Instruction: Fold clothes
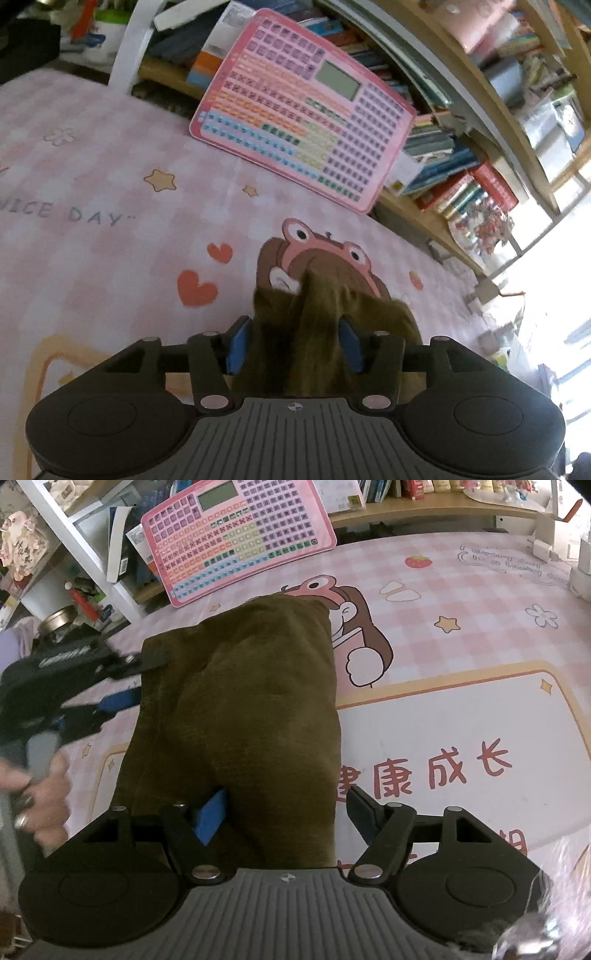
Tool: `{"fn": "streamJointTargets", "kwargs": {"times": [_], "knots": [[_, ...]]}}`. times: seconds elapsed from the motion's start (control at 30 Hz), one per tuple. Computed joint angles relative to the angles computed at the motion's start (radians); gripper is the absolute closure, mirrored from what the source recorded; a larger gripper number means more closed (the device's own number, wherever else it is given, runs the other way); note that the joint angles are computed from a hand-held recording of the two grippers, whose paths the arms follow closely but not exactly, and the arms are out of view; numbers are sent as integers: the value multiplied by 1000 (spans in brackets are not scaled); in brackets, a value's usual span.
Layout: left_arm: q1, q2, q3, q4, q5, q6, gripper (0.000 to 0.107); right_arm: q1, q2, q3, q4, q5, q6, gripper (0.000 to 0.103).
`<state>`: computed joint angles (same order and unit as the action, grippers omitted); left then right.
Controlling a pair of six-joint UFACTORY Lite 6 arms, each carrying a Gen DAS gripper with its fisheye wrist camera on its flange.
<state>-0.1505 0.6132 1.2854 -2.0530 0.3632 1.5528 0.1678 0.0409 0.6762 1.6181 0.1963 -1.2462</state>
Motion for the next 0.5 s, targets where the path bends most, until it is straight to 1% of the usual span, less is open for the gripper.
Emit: {"fn": "streamJointTargets", "kwargs": {"times": [0.03, 0.07, 0.17, 0.2, 0.33, 0.4, 0.43, 0.5], "knots": [[21, 15, 15, -11, -15, -52, 55, 5, -7, -3, -11, -7, 13, 35], [42, 8, 6, -42, -27, -63, 55, 10, -18, -8, -35, -15, 36, 35], [106, -65, -82, -224, -47, 54, 56, 33, -61, -26, -149, -58, 145, 35], [120, -95, -121, -242, -40, 78, 56, 34, -74, -33, -164, -63, 159, 35], [152, -246, -312, -140, 40, 90, 55, 10, -104, -49, -205, -45, 214, 35], [153, -305, -402, -55, 114, 49, 46, -7, -114, -51, -182, -32, 206, 35], [149, -330, -443, -32, 152, 38, 44, -14, -117, -49, -167, -31, 199, 35], [142, -348, -503, -24, 246, 45, 36, -21, -116, -44, -100, -32, 148, 35]]}}
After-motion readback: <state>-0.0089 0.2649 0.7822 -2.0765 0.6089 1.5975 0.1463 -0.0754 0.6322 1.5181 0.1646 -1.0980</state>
